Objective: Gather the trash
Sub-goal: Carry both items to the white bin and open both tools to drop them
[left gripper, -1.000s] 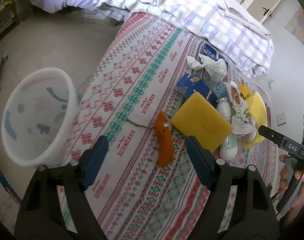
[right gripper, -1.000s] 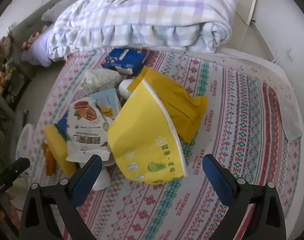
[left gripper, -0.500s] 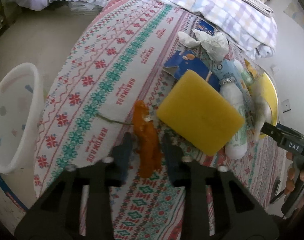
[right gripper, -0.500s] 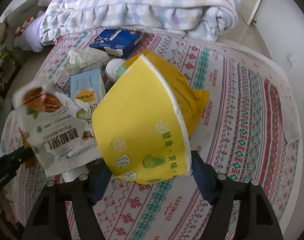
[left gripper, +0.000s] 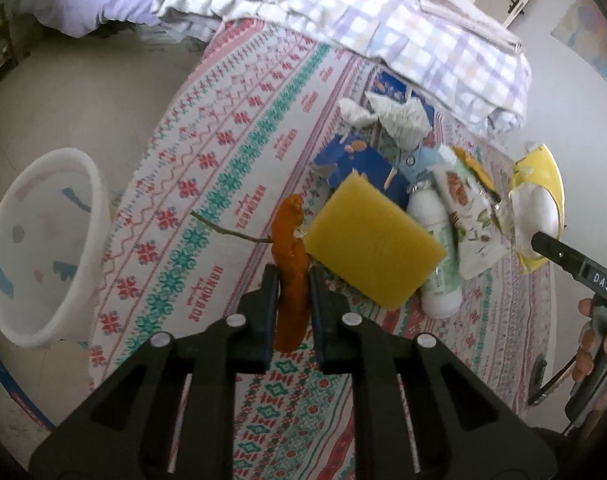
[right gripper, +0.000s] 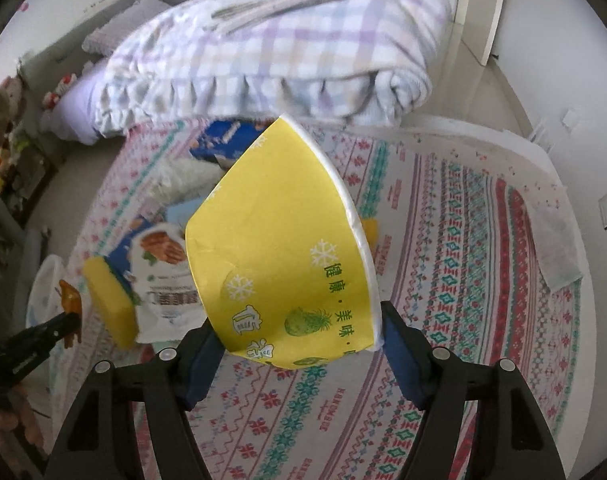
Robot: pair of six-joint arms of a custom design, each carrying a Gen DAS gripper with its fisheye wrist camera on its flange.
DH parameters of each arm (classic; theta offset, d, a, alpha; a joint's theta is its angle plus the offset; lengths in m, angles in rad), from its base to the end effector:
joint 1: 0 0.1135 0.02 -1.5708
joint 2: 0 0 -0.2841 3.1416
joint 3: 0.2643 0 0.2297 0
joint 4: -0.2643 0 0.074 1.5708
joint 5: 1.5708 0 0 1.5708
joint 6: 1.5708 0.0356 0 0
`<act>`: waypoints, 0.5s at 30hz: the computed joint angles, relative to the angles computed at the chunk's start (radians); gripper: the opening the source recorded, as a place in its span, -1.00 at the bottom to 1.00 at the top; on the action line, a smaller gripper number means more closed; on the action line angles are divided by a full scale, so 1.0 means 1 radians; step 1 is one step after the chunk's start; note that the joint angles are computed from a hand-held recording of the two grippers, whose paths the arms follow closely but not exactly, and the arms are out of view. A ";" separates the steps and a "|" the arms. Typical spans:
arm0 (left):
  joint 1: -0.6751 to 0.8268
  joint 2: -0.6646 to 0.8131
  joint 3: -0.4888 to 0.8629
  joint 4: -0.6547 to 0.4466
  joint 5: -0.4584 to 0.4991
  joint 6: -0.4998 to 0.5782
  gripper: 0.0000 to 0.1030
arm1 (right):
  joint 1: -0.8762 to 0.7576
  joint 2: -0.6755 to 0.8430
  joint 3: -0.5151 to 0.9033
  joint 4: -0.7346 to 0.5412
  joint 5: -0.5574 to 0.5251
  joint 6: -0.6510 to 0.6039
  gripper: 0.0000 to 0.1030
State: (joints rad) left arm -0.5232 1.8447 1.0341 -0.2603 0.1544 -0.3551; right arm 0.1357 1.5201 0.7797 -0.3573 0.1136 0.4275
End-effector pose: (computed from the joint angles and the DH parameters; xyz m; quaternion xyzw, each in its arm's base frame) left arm 0.2965 -0.1773 0.1719 0.1001 0.9610 -0.1725 0.1914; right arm 0.2578 0.0311 0.1946 0.1543 0.9583 0.0120 0.2401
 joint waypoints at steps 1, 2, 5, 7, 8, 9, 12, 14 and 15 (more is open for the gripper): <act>0.008 -0.004 -0.005 0.007 0.003 0.002 -0.68 | 0.004 -0.015 0.000 -0.006 -0.001 0.001 0.44; 0.016 -0.013 -0.011 0.010 0.006 0.001 -0.68 | 0.015 -0.024 0.003 -0.009 0.002 0.006 0.44; 0.032 -0.038 -0.026 0.018 0.009 -0.005 -0.68 | 0.046 -0.055 0.015 -0.026 0.005 0.009 0.44; 0.049 -0.064 -0.045 0.019 0.010 -0.002 -0.68 | 0.080 -0.057 0.031 -0.029 0.010 0.020 0.44; 0.060 -0.076 -0.054 0.022 0.011 0.000 -0.68 | 0.094 -0.052 0.037 -0.025 0.012 0.026 0.44; 0.073 -0.091 -0.066 0.023 0.014 0.004 -0.68 | 0.111 -0.050 0.046 -0.026 0.012 0.033 0.44; 0.119 -0.126 -0.091 0.023 0.017 0.021 -0.68 | 0.163 -0.009 0.088 -0.021 0.019 0.055 0.44; 0.150 -0.145 -0.105 0.022 0.022 0.033 -0.68 | 0.197 0.015 0.117 -0.021 0.024 0.069 0.44; 0.166 -0.153 -0.111 0.022 0.025 0.039 -0.68 | 0.211 0.027 0.129 -0.019 0.025 0.075 0.44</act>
State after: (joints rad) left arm -0.3571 1.6918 0.9226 -0.2385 0.1791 -0.3159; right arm 0.3465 1.5467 0.9083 -0.3759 0.1388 0.5024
